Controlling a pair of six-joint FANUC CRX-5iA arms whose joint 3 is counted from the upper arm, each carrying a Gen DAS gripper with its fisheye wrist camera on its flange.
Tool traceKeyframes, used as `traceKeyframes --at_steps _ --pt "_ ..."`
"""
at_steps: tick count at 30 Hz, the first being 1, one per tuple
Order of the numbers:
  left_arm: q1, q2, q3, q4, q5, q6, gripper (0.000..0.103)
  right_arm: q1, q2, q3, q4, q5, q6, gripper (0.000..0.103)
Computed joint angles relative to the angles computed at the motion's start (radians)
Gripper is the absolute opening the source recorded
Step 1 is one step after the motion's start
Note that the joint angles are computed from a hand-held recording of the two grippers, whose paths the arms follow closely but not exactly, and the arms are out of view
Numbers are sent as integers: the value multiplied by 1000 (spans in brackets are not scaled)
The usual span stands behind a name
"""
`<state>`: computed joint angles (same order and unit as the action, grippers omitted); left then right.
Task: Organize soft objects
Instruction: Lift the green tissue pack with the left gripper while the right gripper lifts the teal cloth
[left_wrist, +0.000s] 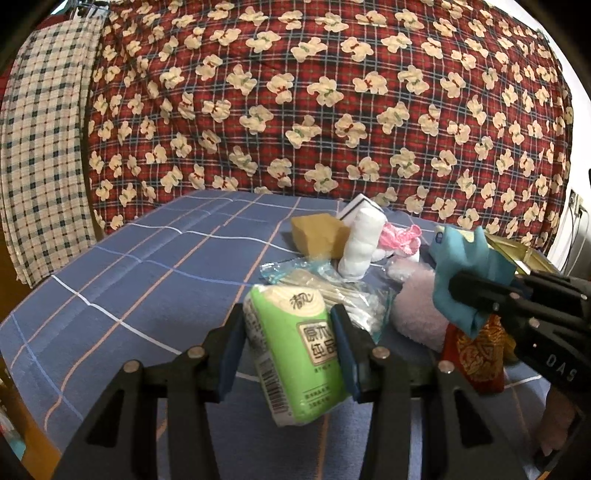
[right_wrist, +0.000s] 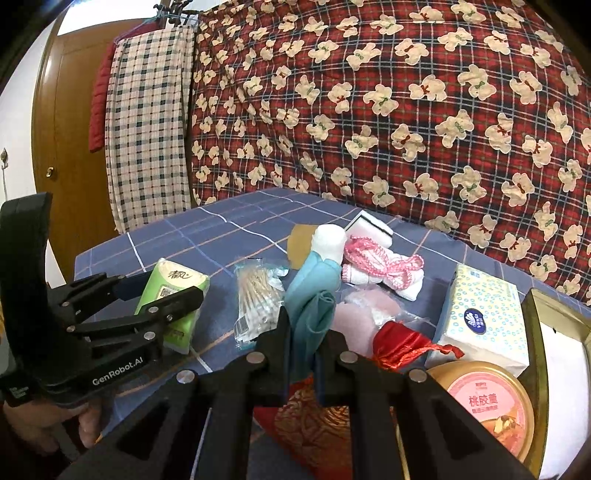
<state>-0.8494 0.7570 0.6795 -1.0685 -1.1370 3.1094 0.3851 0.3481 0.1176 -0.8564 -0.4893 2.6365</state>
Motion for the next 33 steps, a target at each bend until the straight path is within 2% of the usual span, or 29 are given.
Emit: traceKeyframes --at_steps 12,19,33 --pt "-16 25 44 -22 -77 -9 45 -43 -23 -19 -154 2 138 10" --pt "-13 29 57 -13 -76 -24 45 -49 -24 -18 -171 2 150 10" --pt "-25 31 80 -72 -87 -13 45 -90 -40 -36 -308 -3 277 10"
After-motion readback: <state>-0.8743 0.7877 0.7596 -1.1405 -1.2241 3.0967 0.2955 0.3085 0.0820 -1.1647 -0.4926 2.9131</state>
